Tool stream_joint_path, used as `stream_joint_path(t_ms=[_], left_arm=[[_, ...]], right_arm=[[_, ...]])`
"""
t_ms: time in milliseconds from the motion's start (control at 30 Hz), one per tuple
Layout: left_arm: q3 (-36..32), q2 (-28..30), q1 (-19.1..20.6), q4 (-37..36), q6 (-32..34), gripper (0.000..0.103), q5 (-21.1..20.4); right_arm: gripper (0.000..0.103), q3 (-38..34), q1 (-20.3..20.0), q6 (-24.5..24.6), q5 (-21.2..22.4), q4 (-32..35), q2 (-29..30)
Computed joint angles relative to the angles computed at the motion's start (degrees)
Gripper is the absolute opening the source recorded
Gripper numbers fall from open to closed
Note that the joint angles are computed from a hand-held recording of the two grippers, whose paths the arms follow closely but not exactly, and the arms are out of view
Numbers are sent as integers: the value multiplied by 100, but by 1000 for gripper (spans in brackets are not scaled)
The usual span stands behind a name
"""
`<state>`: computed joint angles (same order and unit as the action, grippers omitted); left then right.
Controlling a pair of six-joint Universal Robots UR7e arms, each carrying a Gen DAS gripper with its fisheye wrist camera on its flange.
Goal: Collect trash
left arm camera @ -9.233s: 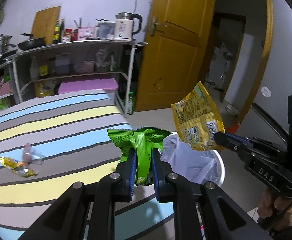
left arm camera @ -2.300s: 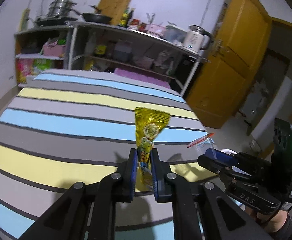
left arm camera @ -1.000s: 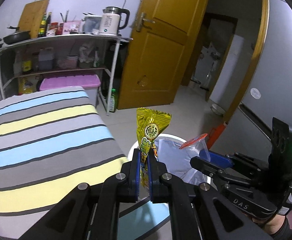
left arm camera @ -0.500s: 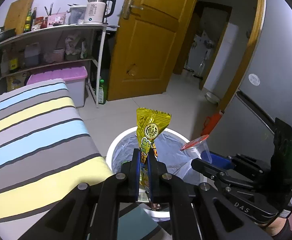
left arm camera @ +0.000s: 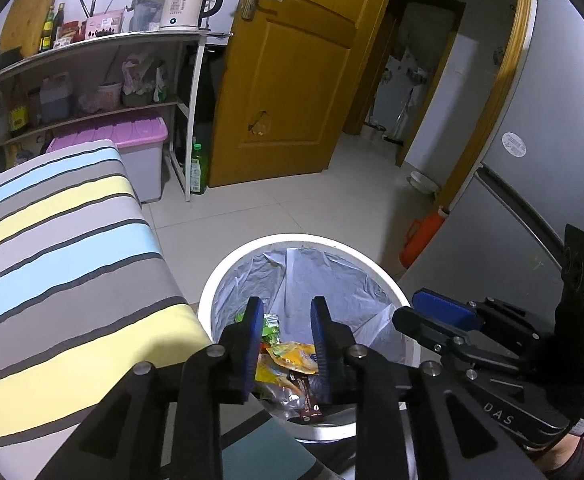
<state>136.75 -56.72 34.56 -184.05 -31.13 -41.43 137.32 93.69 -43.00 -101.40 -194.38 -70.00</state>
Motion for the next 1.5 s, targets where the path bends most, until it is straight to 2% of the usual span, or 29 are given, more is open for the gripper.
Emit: stream_joint_path(t_ms=[367,667,833,1100,1333,1500], left_arm=[[351,-342,-434,160,-385,24,327],[848,-1028,-1140,1110,-1419,24,870],[1114,-1648,-1645,2357,-2463,24,1166],[1279,-2709,-2502,5079,-4497,24,1332],[1181,-3260,-3221,7327,-6157,24,1117],[1078,-3401,-3650,8444,-7033,24,888]], right_arm=[[30,214,220,-46,-61,-233,-172],[30,520,544,-79,-28,-344,-442],[30,715,684,-64,15,-340,-650],[30,1141,901,-148,37,-271,-1049],[31,1441,1002,-147,168,-147,-1404],[32,1628,1045,-195,238,-116,-1586]])
